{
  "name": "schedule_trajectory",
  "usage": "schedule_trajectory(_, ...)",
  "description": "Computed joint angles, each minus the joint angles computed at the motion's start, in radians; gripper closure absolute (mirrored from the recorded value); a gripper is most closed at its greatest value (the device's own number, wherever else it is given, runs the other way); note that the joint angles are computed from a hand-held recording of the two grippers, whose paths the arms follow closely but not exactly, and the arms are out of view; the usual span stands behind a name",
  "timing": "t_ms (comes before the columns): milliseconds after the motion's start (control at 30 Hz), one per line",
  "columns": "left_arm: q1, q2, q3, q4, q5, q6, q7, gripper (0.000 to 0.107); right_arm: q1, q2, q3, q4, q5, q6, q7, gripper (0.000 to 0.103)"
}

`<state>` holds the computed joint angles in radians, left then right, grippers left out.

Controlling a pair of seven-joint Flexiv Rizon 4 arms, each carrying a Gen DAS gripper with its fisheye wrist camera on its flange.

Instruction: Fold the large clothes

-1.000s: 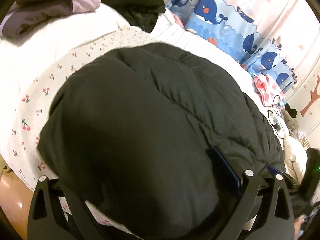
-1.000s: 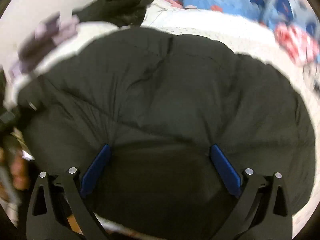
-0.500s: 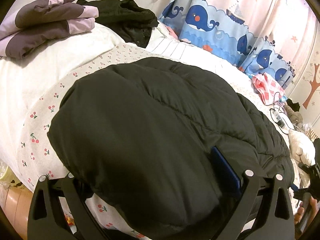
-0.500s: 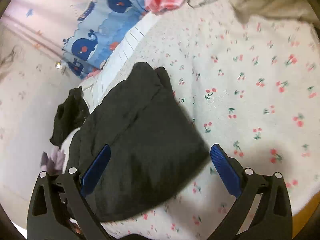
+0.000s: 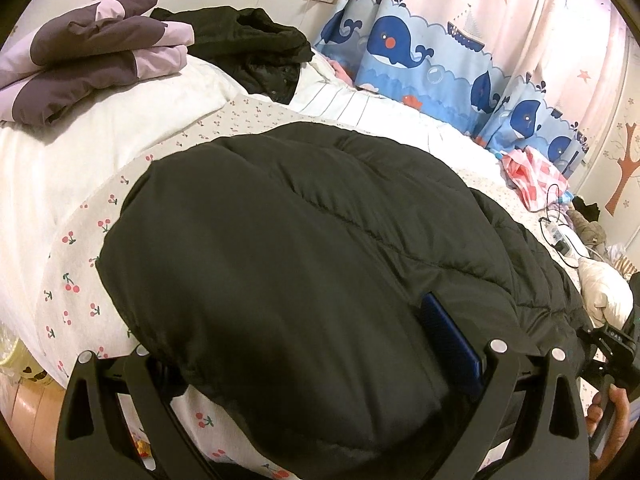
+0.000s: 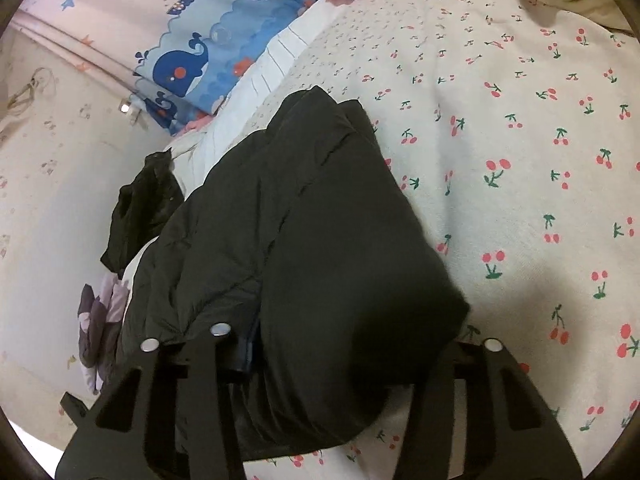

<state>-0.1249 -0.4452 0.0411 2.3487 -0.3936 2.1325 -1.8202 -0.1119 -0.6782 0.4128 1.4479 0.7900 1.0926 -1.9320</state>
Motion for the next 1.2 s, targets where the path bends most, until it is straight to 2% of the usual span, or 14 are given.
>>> schedule_trajectory(67,0.007,0.001,-0.003,0.001,0.01,0.005,-0.004,0.011,-0.005,0.008,-0.006,0.013,0.002,-0.005,0.01,0.056)
schedule_trajectory(100,0.005,0.0,-0.002,0.002,0.009,0.008,-0.005,0.011,0.005,0.011,-0.019,0.022,0.002,0.016,0.031,0.046)
schedule_trajectory(167,0.001,-0.001,0.002,0.001,0.006,0.013,0.0,0.011,0.001,0.003,-0.015,0.023,0.013,0.044,0.038,0.04)
schedule_trajectory(333,-0.026,-0.009,0.012,-0.002,-0.023,0.03,0.025,0.011,0.017,-0.014,-0.01,0.003,-0.027,0.044,0.053,0.037)
schedule_trajectory(367,-0.025,-0.009,0.011,-0.002,-0.024,0.033,0.025,0.011,0.021,-0.015,-0.007,-0.001,-0.034,0.046,0.052,0.038)
schedule_trajectory(500,-0.021,-0.01,0.005,-0.001,-0.027,0.038,0.026,0.011,0.009,-0.017,0.022,-0.006,-0.028,0.056,0.017,0.062)
schedule_trajectory(600,-0.018,-0.009,0.002,0.0,-0.026,0.039,0.025,0.011,0.001,-0.009,0.034,-0.002,-0.018,0.056,-0.001,0.072)
schedule_trajectory(700,-0.023,-0.009,0.003,0.001,-0.033,0.04,0.023,0.011,-0.024,0.01,0.059,0.013,0.019,0.056,-0.047,0.077)
schedule_trajectory(867,-0.051,-0.005,0.01,0.01,-0.077,0.056,0.021,0.011,-0.076,0.065,0.091,0.071,0.13,0.045,-0.149,0.079)
schedule_trajectory(1000,0.009,0.007,-0.022,0.017,-0.027,0.039,-0.036,0.011,-0.088,0.115,0.064,0.142,0.2,0.02,-0.199,0.078)
schedule_trajectory(1033,0.026,0.009,-0.029,0.019,-0.008,0.033,-0.054,0.011,-0.086,0.118,0.047,0.152,0.207,0.004,-0.19,0.076)
schedule_trajectory(1100,0.024,0.01,-0.023,0.016,0.005,0.028,-0.057,0.011,-0.096,0.121,0.025,0.161,0.247,-0.027,-0.186,0.066)
schedule_trajectory(1167,-0.027,0.005,0.008,0.013,-0.032,0.041,-0.021,0.011,-0.101,0.145,0.005,0.185,0.298,-0.011,-0.193,0.06)
schedule_trajectory(1200,-0.049,0.001,0.018,0.012,-0.053,0.052,-0.003,0.011,-0.087,0.17,-0.009,0.207,0.313,0.031,-0.201,0.059)
